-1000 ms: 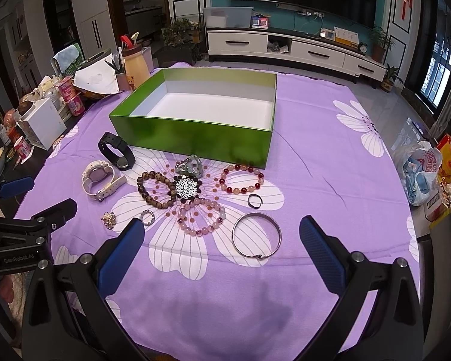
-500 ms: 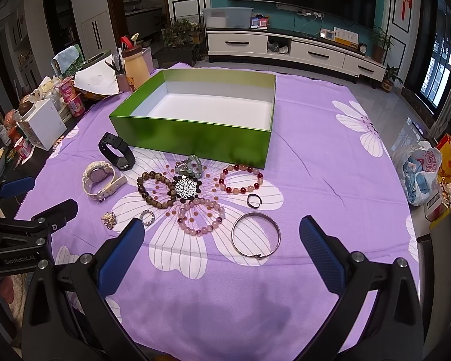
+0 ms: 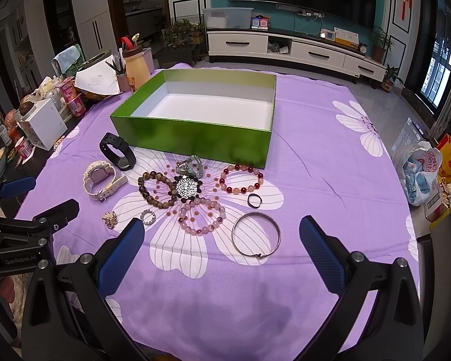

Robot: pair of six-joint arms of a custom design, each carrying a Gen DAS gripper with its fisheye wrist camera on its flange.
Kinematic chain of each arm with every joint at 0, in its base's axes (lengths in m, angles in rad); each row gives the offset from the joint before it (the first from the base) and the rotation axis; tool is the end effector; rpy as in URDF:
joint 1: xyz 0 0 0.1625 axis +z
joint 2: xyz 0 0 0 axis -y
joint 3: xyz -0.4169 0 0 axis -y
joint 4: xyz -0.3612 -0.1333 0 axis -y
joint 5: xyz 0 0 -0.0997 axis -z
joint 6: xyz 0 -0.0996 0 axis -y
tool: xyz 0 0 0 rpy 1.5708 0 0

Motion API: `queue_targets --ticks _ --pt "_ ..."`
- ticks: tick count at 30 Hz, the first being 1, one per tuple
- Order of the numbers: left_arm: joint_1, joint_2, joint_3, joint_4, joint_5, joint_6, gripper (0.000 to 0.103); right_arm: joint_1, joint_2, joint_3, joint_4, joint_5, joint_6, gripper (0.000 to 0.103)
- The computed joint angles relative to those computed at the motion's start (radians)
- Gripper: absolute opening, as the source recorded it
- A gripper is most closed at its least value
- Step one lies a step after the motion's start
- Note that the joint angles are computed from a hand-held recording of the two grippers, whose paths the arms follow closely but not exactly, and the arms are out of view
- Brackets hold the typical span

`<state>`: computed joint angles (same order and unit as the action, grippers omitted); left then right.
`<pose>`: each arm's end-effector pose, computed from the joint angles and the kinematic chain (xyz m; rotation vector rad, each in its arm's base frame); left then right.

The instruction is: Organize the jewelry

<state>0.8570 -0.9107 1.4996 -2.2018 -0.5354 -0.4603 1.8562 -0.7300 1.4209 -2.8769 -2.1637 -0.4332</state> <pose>-0.2651 -0.6405 0.2446 0.2515 2.1816 -0.7312 0.2767 -0.6672 0.2004 0.6313 -2.3487 0.7123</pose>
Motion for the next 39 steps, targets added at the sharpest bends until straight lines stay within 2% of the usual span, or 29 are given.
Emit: queue_targets --ticks 20,28,34,36,39 --pt "0.001 0.0 0.004 -0.007 -0.007 0.002 0.101 -0.003 0.001 0.0 0.002 0.005 0.003 0.102" --pt "0.05 -0.025 0.083 -0.19 -0.115 0.081 0.101 -0.048 -0.022 0.026 0.058 0.037 0.048 0.102" --pt "0.091 -0.035 0.129 -0.305 -0.177 0.126 0.101 -0.098 -0.029 0.055 0.039 0.048 0.053 0.101" --pt "0.098 -0.031 0.132 -0.334 -0.195 0.144 0.1 -0.109 -0.03 0.059 0.043 0.071 0.055 0.095" --pt "0.107 -0.012 0.119 -0.363 -0.248 0.205 0.09 -0.123 -0.026 0.055 0.054 0.107 0.05 0.086"
